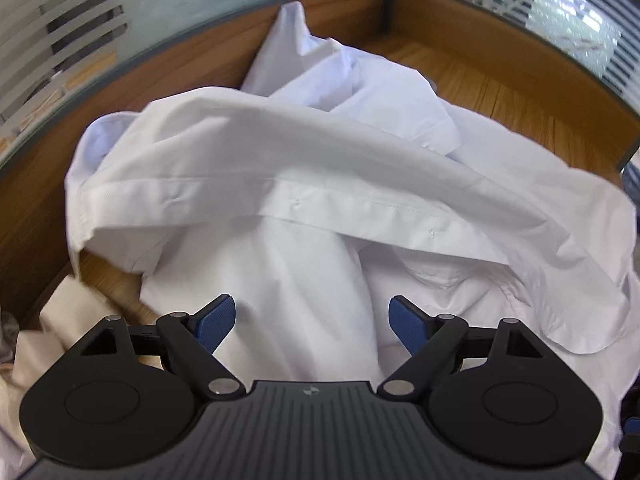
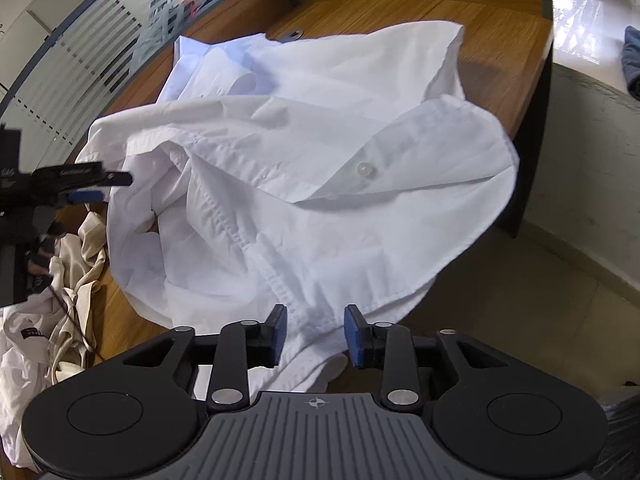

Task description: Fold clothes

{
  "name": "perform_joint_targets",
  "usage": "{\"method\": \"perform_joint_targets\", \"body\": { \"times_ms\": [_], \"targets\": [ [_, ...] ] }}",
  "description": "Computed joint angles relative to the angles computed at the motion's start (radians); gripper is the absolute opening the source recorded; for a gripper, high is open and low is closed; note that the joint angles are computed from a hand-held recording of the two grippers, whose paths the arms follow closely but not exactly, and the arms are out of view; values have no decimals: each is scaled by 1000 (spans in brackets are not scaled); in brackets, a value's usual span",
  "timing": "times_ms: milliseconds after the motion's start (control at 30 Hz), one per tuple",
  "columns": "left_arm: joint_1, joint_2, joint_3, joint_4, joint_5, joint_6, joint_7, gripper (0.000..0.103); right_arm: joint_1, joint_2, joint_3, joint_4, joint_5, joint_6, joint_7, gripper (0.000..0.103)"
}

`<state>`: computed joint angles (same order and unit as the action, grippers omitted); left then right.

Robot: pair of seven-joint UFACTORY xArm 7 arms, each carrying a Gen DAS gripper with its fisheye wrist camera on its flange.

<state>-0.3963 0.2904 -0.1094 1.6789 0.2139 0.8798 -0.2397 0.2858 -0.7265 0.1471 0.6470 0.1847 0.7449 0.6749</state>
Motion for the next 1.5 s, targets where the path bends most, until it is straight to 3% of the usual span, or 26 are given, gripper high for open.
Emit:
{"method": "perform_joint_targets", "body": {
  "times_ms": [233, 333, 433, 467, 500, 533, 733, 933, 1033, 1167, 1400, 1500],
  "targets": [
    [-40, 77, 16, 65, 71, 56, 28, 84, 32, 38, -27, -27, 79, -43, 7, 43],
    [-57, 83, 31, 59, 116, 70, 12, 75, 24, 41, -29, -47, 101, -64, 43, 43],
    [-63, 56, 44, 15, 164, 33, -26, 47, 33, 38, -49, -73, 150, -112, 73, 42],
    [-61, 41, 46, -4, 176, 13, -44, 24, 34, 34, -53, -78, 157, -128, 77, 26],
    [-57, 22, 49, -25, 187, -8, -66, 8, 34, 29, -56, -83, 163, -144, 81, 18],
    [-53, 1, 52, -45, 199, -29, -94, 5, 23, 25, -48, -77, 152, -142, 95, 17],
    [-8, -90, 40, -60, 238, -78, -136, 3, -50, -15, 3, 17, -40, -82, 46, 13],
    [63, -122, 34, 99, 161, -25, -65, 2, -68, -67, -49, 125, -122, -76, -118, 12],
    [96, -150, 33, 165, 129, 29, 52, 3, -20, -84, -105, 181, -80, -83, -232, 12],
    [132, -213, 34, 167, 117, 109, 170, 3, 96, -83, -165, 256, 25, -20, -416, 12],
    [192, -357, 20, -87, 170, 228, 208, 5, 196, -52, -126, 237, 174, 104, -599, 12],
    [222, -406, 14, -218, 194, 201, 171, 15, 227, -38, -128, 187, 253, 125, -651, 13]
  ]
}}
